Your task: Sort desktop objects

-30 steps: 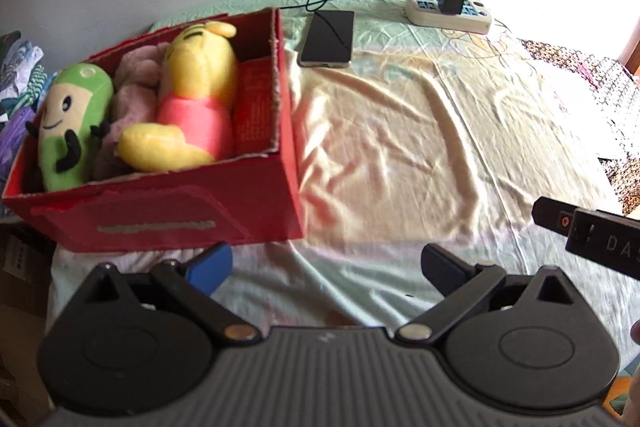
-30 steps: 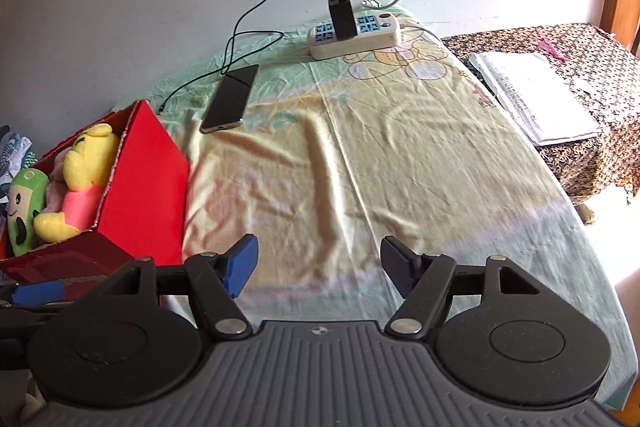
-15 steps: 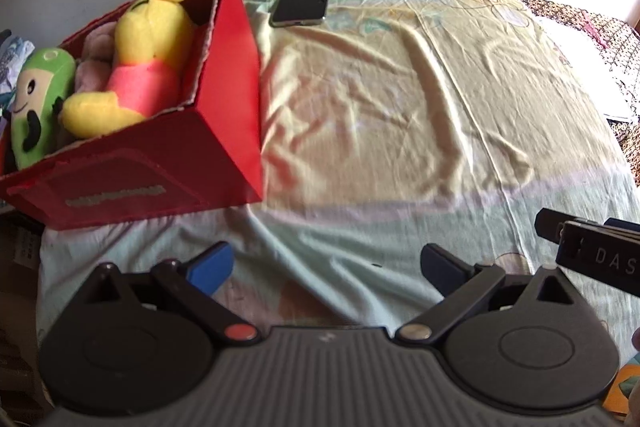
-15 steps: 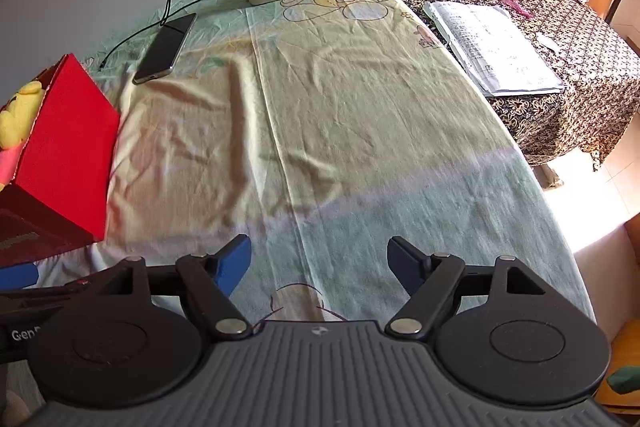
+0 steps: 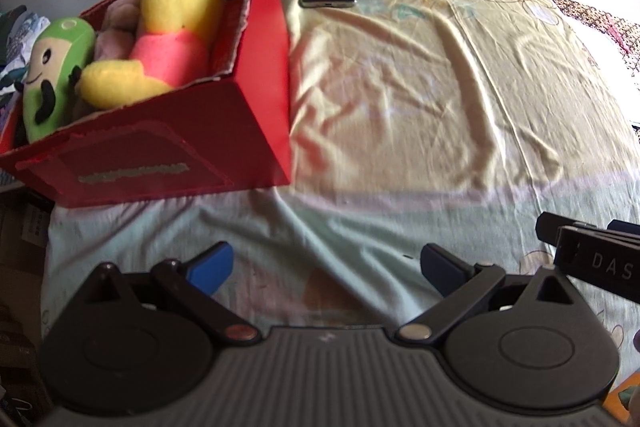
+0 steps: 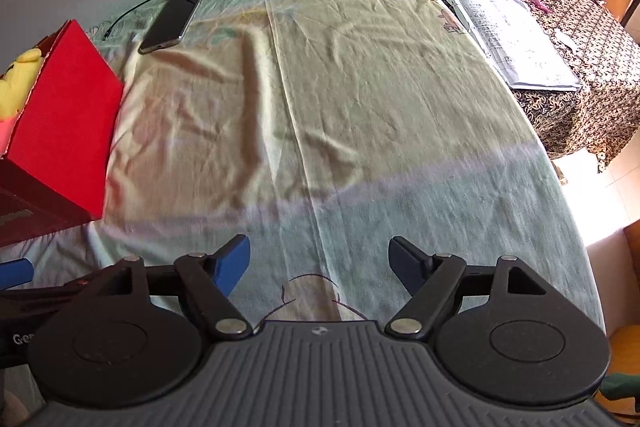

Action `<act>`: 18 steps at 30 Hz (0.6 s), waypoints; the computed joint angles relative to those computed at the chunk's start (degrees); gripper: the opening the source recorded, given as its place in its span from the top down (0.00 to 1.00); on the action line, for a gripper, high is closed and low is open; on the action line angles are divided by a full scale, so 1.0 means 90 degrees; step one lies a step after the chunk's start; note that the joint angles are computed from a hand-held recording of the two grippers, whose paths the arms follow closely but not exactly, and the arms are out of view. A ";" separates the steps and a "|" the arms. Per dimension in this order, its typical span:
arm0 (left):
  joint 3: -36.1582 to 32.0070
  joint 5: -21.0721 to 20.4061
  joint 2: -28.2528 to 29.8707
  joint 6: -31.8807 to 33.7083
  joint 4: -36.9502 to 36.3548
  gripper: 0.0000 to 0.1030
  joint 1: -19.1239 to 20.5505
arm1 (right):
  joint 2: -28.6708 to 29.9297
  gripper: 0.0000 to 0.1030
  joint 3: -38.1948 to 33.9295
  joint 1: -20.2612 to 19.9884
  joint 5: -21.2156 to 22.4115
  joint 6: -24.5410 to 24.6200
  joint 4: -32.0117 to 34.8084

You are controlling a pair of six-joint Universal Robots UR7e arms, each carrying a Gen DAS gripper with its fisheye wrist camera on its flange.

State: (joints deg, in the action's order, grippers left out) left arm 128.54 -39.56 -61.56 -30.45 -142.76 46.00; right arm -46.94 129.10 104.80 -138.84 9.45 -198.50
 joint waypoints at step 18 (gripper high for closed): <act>-0.0008 0.0502 -0.0335 -0.0490 0.0416 0.03 0.0193 | 0.0368 0.23 -0.0446 0.0225 0.0041 -0.0283 0.0517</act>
